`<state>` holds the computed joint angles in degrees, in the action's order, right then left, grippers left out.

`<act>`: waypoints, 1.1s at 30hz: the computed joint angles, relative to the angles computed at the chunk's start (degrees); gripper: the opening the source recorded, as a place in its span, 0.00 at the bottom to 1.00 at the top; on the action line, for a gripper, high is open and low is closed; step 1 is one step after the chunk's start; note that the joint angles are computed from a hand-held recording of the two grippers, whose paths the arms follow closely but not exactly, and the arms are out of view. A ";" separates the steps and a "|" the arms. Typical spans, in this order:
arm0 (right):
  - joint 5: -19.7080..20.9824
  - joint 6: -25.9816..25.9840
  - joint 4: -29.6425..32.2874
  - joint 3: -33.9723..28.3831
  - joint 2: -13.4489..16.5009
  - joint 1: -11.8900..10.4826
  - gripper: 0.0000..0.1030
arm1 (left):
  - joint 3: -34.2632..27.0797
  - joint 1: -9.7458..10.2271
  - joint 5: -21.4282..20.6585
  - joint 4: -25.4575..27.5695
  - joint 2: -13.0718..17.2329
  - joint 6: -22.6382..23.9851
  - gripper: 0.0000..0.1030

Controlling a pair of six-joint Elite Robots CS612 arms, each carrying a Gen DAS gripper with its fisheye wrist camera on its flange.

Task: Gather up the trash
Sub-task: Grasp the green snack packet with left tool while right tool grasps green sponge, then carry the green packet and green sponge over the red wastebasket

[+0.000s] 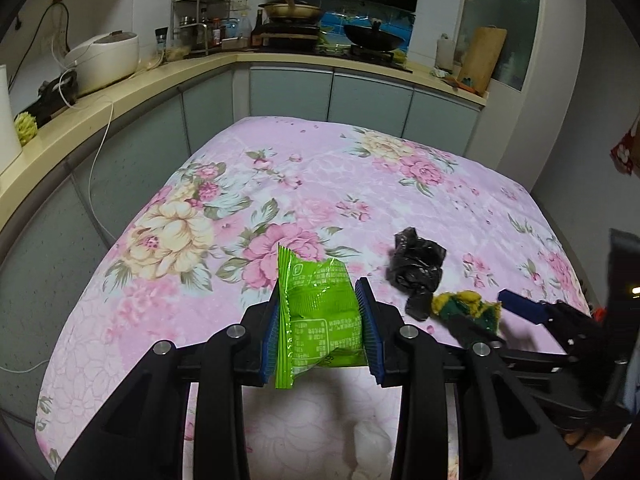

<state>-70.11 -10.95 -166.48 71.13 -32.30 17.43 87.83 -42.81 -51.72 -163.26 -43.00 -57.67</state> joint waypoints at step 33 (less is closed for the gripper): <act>-1.13 7.23 -11.66 7.53 -3.90 -2.77 0.44 | -3.77 -1.70 3.65 2.75 1.24 4.09 0.32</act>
<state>-71.24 -3.72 -178.14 78.66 -36.19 14.66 84.06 -44.52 -48.07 -160.52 -41.76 -53.57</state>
